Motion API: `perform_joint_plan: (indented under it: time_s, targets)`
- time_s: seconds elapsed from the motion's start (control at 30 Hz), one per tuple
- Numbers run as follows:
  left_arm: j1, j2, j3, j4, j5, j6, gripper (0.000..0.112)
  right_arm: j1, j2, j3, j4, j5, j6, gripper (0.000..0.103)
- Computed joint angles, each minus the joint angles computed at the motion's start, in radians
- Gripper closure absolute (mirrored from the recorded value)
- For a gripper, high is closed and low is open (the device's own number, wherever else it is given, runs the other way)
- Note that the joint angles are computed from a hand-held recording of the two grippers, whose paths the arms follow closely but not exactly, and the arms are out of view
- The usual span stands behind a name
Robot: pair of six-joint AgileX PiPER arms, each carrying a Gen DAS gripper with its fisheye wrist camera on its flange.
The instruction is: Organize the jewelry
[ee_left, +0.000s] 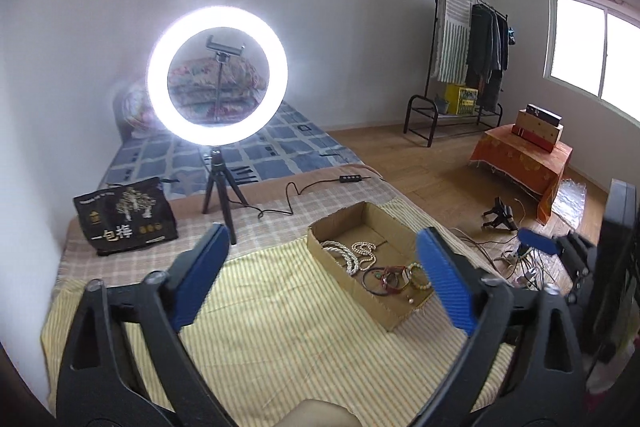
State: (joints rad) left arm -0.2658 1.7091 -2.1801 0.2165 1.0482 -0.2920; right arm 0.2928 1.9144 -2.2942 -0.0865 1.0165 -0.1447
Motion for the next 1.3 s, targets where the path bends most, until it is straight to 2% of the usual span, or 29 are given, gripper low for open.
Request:
perform_joint_plan:
  time_s: [0.17, 0.47, 0.63, 0.83, 1.3]
  targets:
    - [-0.041, -0.127, 0.208, 0.054, -0.068, -0.061, 0.011, 0.003, -0.046, 0.069, 0.001, -0.051, 0.013, 0.021]
    - [-0.156, -0.211, 0.358, 0.211, -0.059, -0.134, 0.010, 0.009, -0.104, 0.151, 0.012, -0.133, 0.042, 0.021]
    - [-0.178, -0.229, 0.398, 0.277, -0.068, -0.186, 0.009, 0.022, -0.111, 0.175, -0.021, -0.156, 0.064, 0.021]
    - [-0.155, -0.240, 0.410, 0.257, -0.093, -0.202, 0.009, 0.016, -0.084, 0.142, -0.002, -0.111, 0.066, 0.021]
    - [-0.165, -0.237, 0.417, 0.278, -0.094, -0.221, 0.009, 0.010, -0.085, 0.138, -0.016, -0.097, 0.083, 0.021]
